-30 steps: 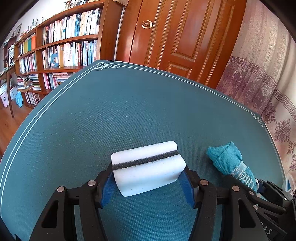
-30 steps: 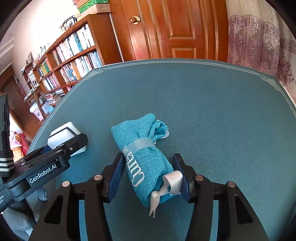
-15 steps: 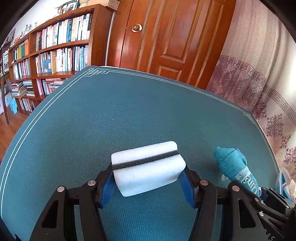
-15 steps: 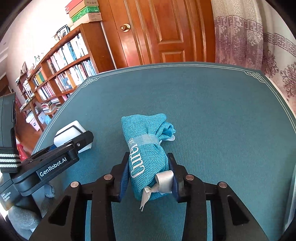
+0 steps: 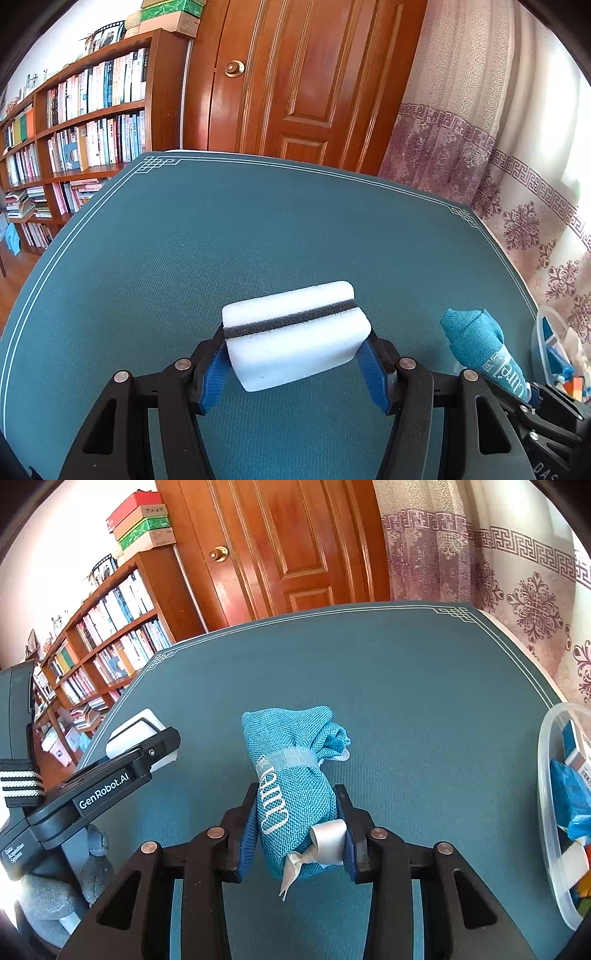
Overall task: Organize objects
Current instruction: 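Carry the blue cloth bag with the right gripper over the clear bowl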
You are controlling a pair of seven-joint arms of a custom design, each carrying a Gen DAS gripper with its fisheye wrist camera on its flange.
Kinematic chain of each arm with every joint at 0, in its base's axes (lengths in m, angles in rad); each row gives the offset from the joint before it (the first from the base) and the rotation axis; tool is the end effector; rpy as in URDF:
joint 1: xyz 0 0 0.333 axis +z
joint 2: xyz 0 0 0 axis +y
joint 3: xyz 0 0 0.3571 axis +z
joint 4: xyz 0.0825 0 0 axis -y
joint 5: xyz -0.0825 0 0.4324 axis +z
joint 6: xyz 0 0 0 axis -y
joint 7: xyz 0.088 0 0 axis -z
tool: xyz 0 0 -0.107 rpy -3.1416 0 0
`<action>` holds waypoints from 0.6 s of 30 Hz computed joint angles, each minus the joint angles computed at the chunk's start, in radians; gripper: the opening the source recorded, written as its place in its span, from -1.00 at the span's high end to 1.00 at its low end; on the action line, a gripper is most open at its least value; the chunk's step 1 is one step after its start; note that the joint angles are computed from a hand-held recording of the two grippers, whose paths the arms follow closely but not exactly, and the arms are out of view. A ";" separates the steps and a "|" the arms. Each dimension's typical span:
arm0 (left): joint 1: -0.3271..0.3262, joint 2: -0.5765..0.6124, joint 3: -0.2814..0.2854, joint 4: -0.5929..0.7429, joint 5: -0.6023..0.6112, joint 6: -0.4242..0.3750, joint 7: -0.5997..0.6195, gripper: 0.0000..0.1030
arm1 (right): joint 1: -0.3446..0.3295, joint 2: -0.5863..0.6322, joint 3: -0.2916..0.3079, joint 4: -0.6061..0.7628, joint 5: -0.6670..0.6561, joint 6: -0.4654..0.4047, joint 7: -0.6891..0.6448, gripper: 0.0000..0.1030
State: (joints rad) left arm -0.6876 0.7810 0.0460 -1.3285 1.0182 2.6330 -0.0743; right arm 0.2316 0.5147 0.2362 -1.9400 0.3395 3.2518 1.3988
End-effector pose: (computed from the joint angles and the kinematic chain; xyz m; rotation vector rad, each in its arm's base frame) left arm 0.6593 -0.5323 0.3185 -1.9089 1.5736 -0.9031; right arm 0.6646 0.2775 0.3107 -1.8410 1.4930 -0.3838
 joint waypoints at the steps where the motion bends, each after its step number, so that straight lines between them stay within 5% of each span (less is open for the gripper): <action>1: -0.002 0.002 -0.001 0.004 0.001 0.000 0.005 -0.26 | -0.002 -0.009 0.000 -0.013 0.002 0.007 0.002 0.24; 12: -0.025 0.032 -0.007 0.050 -0.007 0.006 0.077 -0.26 | -0.034 -0.094 0.006 -0.149 -0.003 0.091 0.065 0.24; 18: -0.036 0.048 -0.009 0.069 -0.021 0.025 0.124 -0.26 | 0.008 -0.152 -0.061 -0.222 -0.004 0.142 0.109 0.24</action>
State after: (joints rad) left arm -0.7234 0.8286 0.0368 -1.2599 0.9974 2.6577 0.0497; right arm 0.2393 0.3630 0.1750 -2.1620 0.3359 3.3940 1.5079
